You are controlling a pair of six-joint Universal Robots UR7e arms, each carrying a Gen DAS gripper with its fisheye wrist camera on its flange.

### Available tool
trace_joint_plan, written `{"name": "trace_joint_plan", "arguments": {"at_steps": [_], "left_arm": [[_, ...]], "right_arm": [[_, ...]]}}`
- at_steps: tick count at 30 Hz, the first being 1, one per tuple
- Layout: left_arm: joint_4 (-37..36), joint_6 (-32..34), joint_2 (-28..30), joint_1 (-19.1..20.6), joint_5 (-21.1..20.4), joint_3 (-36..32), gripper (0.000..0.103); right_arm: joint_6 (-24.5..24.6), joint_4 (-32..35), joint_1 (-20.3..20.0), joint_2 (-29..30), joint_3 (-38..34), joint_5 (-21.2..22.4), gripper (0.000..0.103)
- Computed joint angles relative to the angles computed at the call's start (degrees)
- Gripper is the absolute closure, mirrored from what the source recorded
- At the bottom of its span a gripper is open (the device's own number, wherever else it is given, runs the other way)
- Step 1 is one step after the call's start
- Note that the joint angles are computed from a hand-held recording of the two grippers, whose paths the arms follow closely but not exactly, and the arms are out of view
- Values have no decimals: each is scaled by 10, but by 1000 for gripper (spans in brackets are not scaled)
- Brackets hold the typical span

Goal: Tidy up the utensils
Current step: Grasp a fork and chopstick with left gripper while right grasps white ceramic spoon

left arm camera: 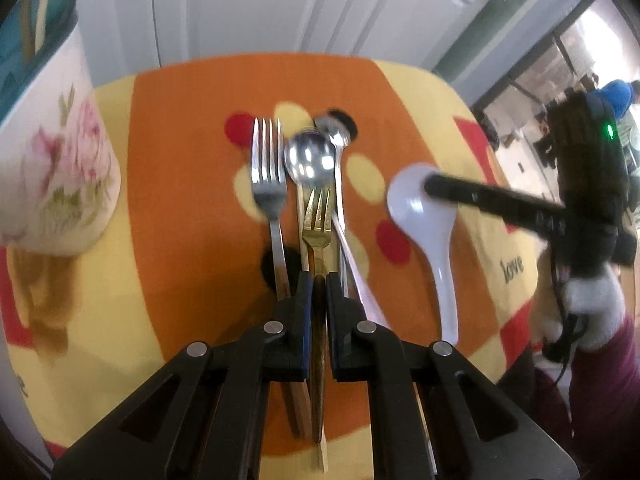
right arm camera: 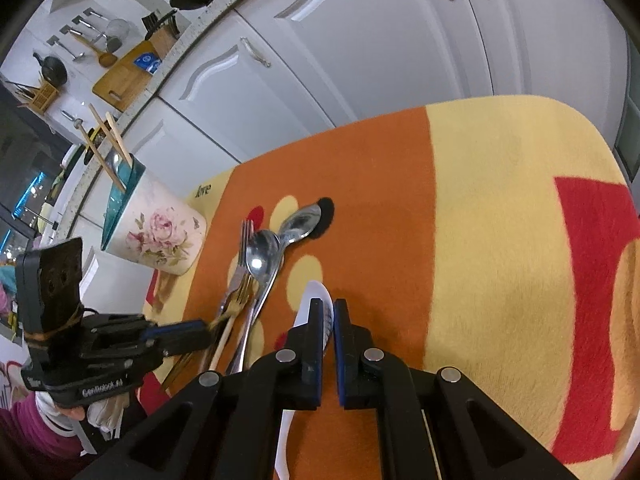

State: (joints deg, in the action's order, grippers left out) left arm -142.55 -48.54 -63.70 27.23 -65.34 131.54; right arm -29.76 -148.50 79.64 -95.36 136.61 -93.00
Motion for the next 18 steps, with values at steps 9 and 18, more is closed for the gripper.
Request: {"name": "trace_joint_plan", "arguments": {"at_steps": [9,18], "left_arm": [[59,-20,-37,-32,-17,25,98],[51,-8,-42,-28,34,20,85]], "right_arm": [[-2,14,-8,-4,-3,2,99],[3,17,-6,-4,-3,-4,99]]}}
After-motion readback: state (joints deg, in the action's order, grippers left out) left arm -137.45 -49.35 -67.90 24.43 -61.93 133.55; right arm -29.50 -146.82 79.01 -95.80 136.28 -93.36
